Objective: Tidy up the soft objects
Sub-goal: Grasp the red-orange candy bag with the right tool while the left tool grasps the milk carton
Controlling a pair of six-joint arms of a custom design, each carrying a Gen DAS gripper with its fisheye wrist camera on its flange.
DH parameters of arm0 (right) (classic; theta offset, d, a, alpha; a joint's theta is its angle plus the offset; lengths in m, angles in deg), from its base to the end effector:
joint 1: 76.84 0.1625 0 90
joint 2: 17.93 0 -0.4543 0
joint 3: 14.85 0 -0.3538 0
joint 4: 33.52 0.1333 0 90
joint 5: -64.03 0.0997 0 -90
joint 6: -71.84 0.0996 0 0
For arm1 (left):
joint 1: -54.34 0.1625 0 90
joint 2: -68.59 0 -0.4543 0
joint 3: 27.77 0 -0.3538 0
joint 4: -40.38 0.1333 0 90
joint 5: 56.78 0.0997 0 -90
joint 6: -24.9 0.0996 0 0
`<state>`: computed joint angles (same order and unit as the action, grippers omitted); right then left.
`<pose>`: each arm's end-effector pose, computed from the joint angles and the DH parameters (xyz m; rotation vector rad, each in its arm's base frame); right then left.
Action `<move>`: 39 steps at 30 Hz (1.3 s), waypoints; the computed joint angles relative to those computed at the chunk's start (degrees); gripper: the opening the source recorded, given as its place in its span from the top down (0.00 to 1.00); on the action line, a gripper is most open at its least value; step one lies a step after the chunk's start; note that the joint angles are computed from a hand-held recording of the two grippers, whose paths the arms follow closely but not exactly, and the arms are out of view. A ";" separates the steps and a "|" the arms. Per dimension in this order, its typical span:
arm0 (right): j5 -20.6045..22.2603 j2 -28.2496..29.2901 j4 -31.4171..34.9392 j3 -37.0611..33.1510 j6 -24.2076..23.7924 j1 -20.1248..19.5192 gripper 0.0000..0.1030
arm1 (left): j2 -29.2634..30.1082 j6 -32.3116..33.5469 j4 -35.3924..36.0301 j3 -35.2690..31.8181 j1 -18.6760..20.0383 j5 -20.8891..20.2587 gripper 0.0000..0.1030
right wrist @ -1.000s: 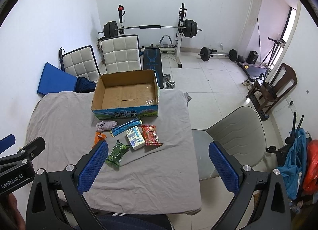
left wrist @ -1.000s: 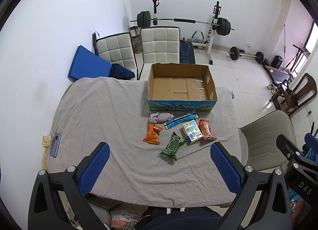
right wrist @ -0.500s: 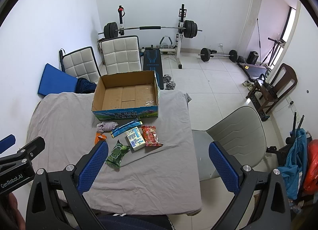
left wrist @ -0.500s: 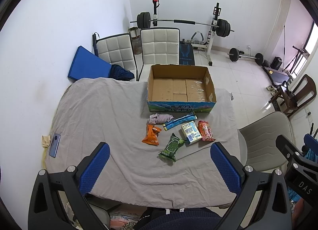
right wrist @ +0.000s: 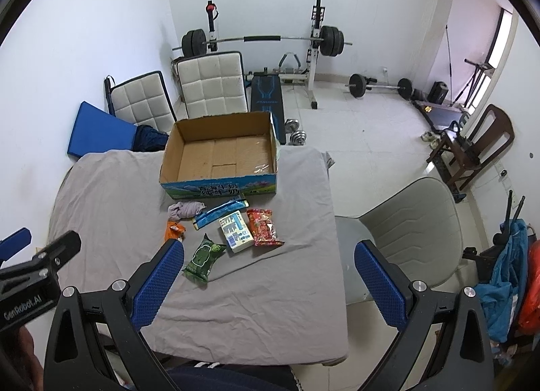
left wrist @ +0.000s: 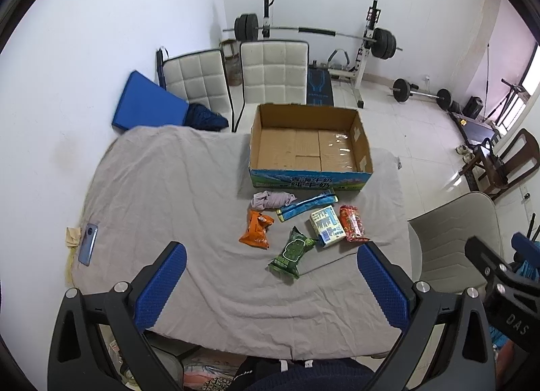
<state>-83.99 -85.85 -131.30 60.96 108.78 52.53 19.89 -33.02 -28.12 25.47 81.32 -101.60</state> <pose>0.4315 -0.4490 0.4820 0.0485 -2.2307 0.7627 -0.5413 -0.5044 0.3689 0.3252 2.3007 -0.5737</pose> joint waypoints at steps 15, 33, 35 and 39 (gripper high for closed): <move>15.95 9.07 -12.20 3.29 -18.00 -24.06 0.00 | 8.56 8.26 -13.45 5.34 16.08 -10.16 0.00; 25.03 21.11 -12.28 -1.32 -21.29 -40.34 0.53 | 21.68 8.95 -12.43 -3.75 22.65 -19.53 0.00; 19.88 20.47 -13.25 0.06 -21.02 -39.75 0.52 | 23.04 9.36 -12.22 -5.28 22.65 -20.06 0.00; 16.37 19.64 -13.35 1.86 -20.02 -40.89 0.51 | 27.70 9.76 -10.34 -10.88 23.27 -21.83 0.00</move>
<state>-67.62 -66.21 -144.65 62.81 88.76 11.64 47.60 -23.25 -38.46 14.59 104.60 -123.43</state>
